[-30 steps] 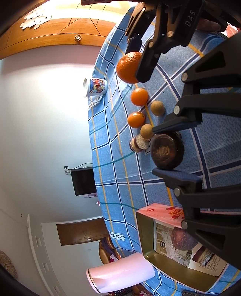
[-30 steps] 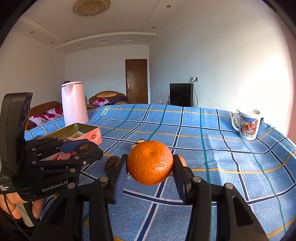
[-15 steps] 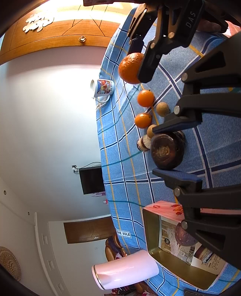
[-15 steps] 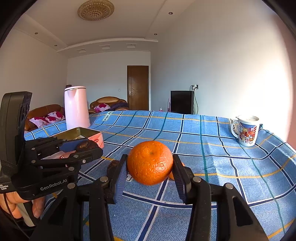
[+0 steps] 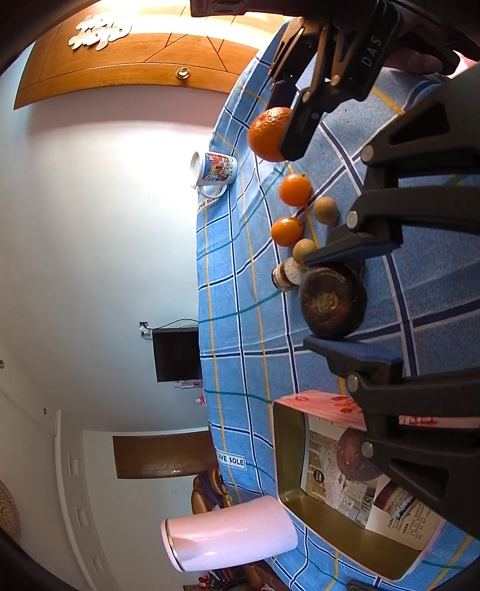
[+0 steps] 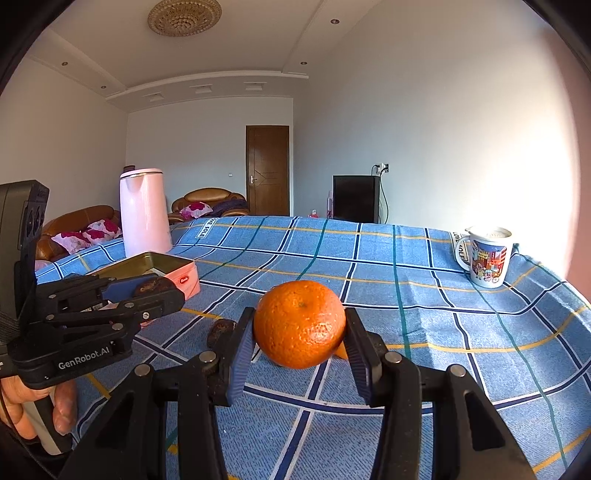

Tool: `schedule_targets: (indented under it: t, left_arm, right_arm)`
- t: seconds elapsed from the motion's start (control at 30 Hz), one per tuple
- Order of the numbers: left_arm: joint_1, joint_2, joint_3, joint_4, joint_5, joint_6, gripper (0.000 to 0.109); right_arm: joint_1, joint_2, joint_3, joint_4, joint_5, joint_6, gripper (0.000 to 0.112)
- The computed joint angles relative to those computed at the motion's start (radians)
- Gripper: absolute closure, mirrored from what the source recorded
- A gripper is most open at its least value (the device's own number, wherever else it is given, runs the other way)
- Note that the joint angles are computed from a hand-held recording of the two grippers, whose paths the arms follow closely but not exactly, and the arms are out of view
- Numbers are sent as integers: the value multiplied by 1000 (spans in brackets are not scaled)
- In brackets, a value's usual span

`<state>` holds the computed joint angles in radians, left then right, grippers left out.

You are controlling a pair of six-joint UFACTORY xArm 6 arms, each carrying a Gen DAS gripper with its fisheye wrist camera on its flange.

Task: Organize fruits
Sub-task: 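Carry the orange and the dark cake into the tin and release both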

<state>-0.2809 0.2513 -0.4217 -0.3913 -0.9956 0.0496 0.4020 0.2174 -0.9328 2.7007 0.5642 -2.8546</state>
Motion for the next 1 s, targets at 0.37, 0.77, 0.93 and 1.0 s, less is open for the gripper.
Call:
schedule_targets:
  t: [0.37,0.77,0.93,1.0]
  left_arm:
    - [234,-120,78,70,46,-57,69]
    - [464,-121,21,226,230,-95,69]
    - [510,-110,-1,273,270,-120,69]
    - [517,-106,-9,267,284,-114,69]
  right_arm:
    - [139,47,-163,-222,-153,203,64]
    - [330,296,-517,-586,-364,562,64]
    - [381,391,-619,-762,-424,750,64]
    - [393,416,-642,-833,-432,833,64]
